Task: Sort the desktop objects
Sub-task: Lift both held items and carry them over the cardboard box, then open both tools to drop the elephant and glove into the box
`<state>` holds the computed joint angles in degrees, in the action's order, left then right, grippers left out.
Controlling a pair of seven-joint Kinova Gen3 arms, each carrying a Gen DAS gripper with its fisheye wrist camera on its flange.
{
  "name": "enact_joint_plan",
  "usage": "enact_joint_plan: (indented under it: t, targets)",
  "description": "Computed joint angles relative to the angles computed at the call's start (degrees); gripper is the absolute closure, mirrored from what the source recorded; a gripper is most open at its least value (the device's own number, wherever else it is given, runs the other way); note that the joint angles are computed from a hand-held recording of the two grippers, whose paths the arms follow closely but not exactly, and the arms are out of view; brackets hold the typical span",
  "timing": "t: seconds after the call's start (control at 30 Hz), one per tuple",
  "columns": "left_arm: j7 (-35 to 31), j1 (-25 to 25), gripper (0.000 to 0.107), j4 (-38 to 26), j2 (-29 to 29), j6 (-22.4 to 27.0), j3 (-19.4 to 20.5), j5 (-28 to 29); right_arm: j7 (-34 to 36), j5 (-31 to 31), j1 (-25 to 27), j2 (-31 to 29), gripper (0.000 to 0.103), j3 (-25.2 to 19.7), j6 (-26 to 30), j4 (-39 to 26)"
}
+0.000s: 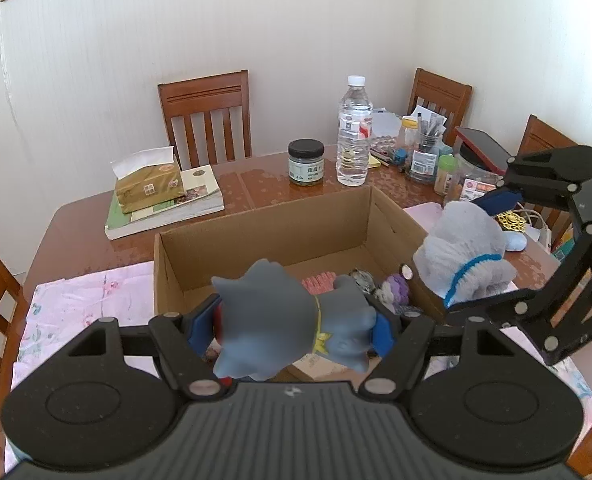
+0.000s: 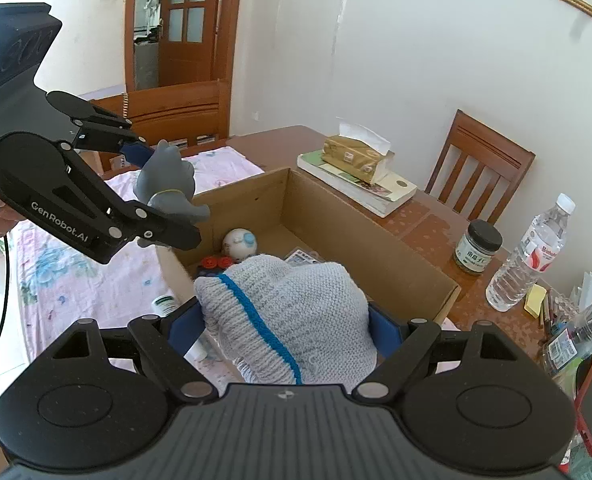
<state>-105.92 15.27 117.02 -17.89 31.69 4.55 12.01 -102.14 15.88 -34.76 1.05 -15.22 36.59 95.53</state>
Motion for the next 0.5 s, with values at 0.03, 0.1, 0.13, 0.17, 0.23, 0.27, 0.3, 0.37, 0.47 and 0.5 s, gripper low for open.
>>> enact_joint_plan:
  t: [0.03, 0.1, 0.13, 0.17, 0.23, 0.27, 0.3, 0.37, 0.47, 0.5]
  targets:
    - [-0.13, -0.10, 0.034, -0.35, 0.79, -0.35, -0.01, -0.16, 0.43, -0.19, 0.13, 0.35, 0.015, 0.13, 0.14, -0.38]
    - [-0.64, -0.07, 0.034, -0.95, 2.12, -0.68, -0.49, 0.11, 0.55, 0.27, 0.06, 1.27, 0.015, 0.34, 0.69, -1.39]
    - [-1.02, -0.03, 0.034, -1.27, 2.88, -0.92, -0.78, 0.42, 0.80, 0.35, 0.06, 1.81, 0.015, 0.54, 0.92, -1.98]
    - [-1.36, -0.06, 0.034, -1.60, 3.59, -1.08, -0.89, 0.62, 0.84, 0.39, 0.01, 2.18, 0.015, 0.75, 1.09, -2.39]
    - [-1.27, -0.64, 0.034, -2.33, 4.99, -1.26, -0.50, 0.40, 1.74, -0.39, 0.23, 2.97, 0.015, 1.25, 1.39, -3.35]
    - [-1.59, -0.67, 0.034, -2.61, 5.58, -1.32, -0.51, 0.52, 2.21, -0.91, 0.39, 3.46, 0.015, 1.52, 1.56, -3.91]
    - [-1.93, -0.73, 0.034, -2.92, 6.20, -1.35, -0.48, 0.60, 2.51, -1.23, 0.47, 3.98, 0.015, 1.78, 1.71, -4.41]
    - [-1.90, -1.20, 0.034, -3.28, 7.29, -1.72, -0.06, 0.32, 2.76, -1.37, 0.48, 5.02, 0.015, 2.33, 2.04, -5.45]
    - [-1.41, -1.81, 0.034, -3.86, 8.75, -2.09, 0.50, -0.03, 3.44, -2.01, 0.61, 6.24, 0.015, 3.05, 2.41, -6.59]
    - [-1.76, -1.78, 0.034, -3.92, 9.14, -2.29, 0.35, 0.33, 3.35, -1.91, 0.52, 6.61, 0.015, 3.29, 2.50, -6.91]
